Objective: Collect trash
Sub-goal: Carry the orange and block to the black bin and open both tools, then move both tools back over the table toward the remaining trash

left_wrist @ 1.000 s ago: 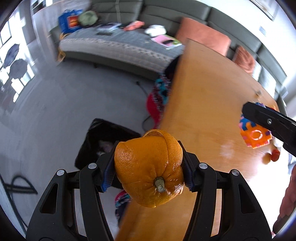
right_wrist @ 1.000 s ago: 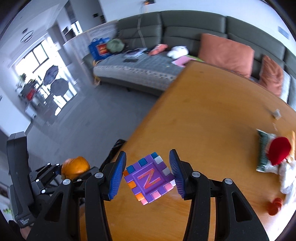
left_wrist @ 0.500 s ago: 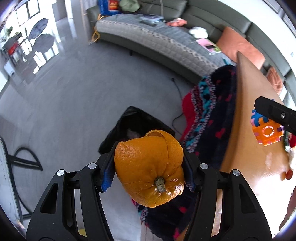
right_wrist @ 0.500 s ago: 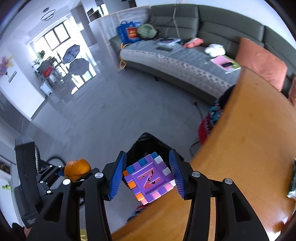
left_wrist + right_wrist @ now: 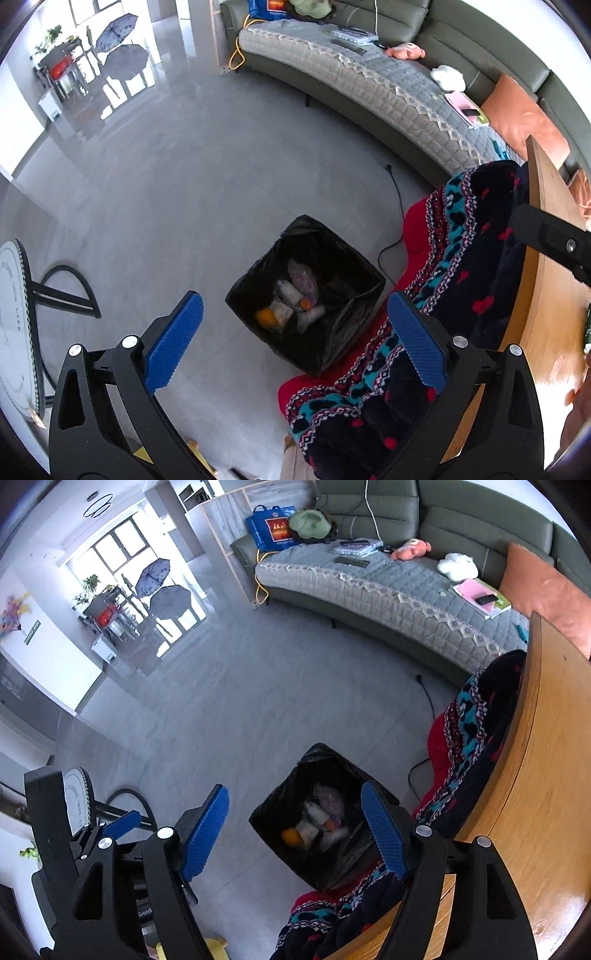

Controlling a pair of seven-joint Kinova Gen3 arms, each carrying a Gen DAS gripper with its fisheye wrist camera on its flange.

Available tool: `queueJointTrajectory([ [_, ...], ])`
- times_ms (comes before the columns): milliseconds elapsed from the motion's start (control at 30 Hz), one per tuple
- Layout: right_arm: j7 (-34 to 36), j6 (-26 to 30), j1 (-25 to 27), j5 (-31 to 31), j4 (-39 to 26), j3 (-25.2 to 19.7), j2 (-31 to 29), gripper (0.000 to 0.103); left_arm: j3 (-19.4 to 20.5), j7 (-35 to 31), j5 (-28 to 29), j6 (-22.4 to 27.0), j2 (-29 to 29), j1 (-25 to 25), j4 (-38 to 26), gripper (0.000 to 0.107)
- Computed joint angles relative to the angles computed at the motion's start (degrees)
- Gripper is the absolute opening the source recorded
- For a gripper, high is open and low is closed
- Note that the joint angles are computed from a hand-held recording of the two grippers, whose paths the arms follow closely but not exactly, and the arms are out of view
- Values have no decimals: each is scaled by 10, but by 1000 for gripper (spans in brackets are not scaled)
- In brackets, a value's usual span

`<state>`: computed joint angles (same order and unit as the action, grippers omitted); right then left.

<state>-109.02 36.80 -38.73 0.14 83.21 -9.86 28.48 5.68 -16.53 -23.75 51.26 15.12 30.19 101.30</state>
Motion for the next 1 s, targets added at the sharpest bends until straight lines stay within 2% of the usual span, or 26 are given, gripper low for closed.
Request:
queueJointTrajectory([
  [200, -4, -8, 11, -5, 13, 4, -12, 75, 5, -16, 15, -2, 9, 0, -7, 97],
  [567, -41, -56, 41, 1, 117, 13, -97, 77, 11, -27, -4, 27, 26, 43, -67, 97],
  [767, -62, -82, 79, 9, 196, 20, -165, 77, 19, -45, -20, 54, 59, 91, -139, 97],
  [1000, -53, -104, 153, -6, 281, 26, -245, 77, 20, -112, -13, 89, 131, 151, -266, 97],
])
